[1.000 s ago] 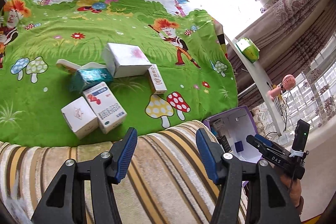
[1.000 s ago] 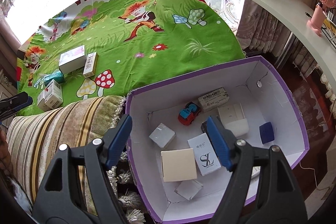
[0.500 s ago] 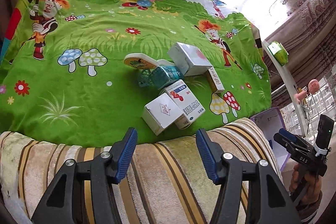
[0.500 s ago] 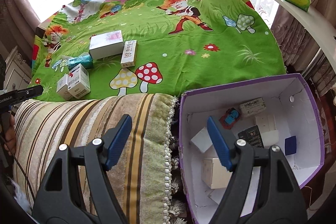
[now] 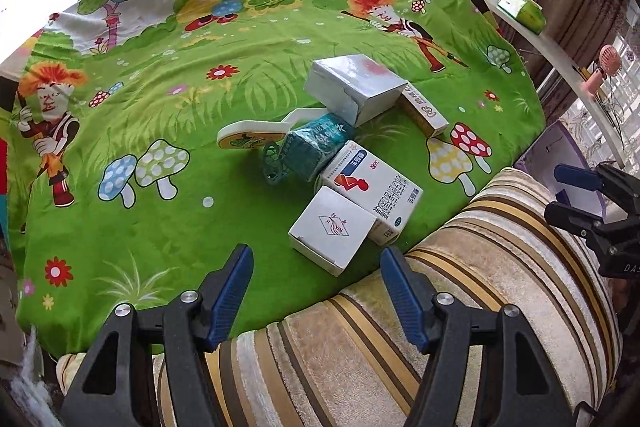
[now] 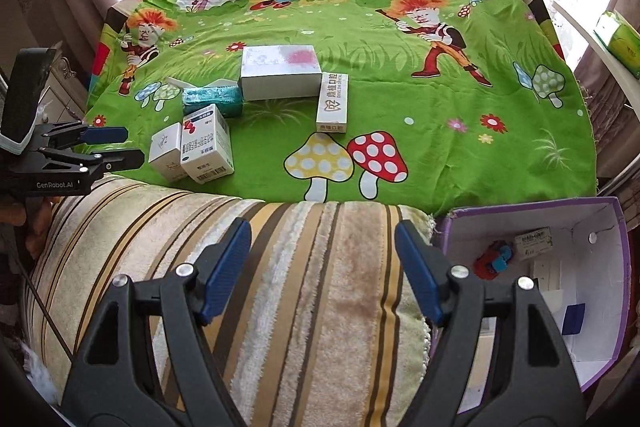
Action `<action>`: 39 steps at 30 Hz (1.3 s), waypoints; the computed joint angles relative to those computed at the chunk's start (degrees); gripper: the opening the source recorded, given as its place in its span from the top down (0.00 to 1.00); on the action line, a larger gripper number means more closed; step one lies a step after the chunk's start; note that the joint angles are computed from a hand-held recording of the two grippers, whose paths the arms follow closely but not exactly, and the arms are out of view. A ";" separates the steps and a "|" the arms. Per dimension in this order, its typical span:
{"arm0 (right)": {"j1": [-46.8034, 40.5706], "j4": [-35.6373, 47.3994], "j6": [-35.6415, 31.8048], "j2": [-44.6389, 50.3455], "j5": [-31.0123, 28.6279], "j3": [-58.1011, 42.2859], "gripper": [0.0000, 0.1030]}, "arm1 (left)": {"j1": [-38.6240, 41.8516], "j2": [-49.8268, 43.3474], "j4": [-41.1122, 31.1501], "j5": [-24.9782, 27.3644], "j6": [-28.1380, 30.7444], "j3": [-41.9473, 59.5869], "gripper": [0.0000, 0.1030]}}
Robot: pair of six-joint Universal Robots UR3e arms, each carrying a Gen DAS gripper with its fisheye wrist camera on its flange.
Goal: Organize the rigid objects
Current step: 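Bring both open tools back over the remaining boxes on the bed, then grasp the small white box with the left tool while the right tool grasps the red-printed medicine box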
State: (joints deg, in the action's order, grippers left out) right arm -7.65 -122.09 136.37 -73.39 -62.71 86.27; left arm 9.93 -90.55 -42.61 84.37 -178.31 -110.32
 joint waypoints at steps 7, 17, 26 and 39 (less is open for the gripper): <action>5.14 -0.09 -0.83 2.50 -1.51 -2.83 0.25 | -2.22 -7.24 -2.80 1.82 4.62 6.27 0.35; 11.57 -0.46 -0.74 7.01 -4.56 -7.12 0.25 | -2.23 -8.78 -2.78 0.21 7.42 6.57 0.53; 16.00 1.33 -1.00 11.17 -7.16 -11.88 0.25 | 2.20 -2.42 -2.68 -2.39 4.75 0.15 0.53; 22.45 4.04 1.96 20.49 -11.34 -23.59 0.25 | 8.67 11.82 2.96 -2.33 -5.36 -13.23 0.53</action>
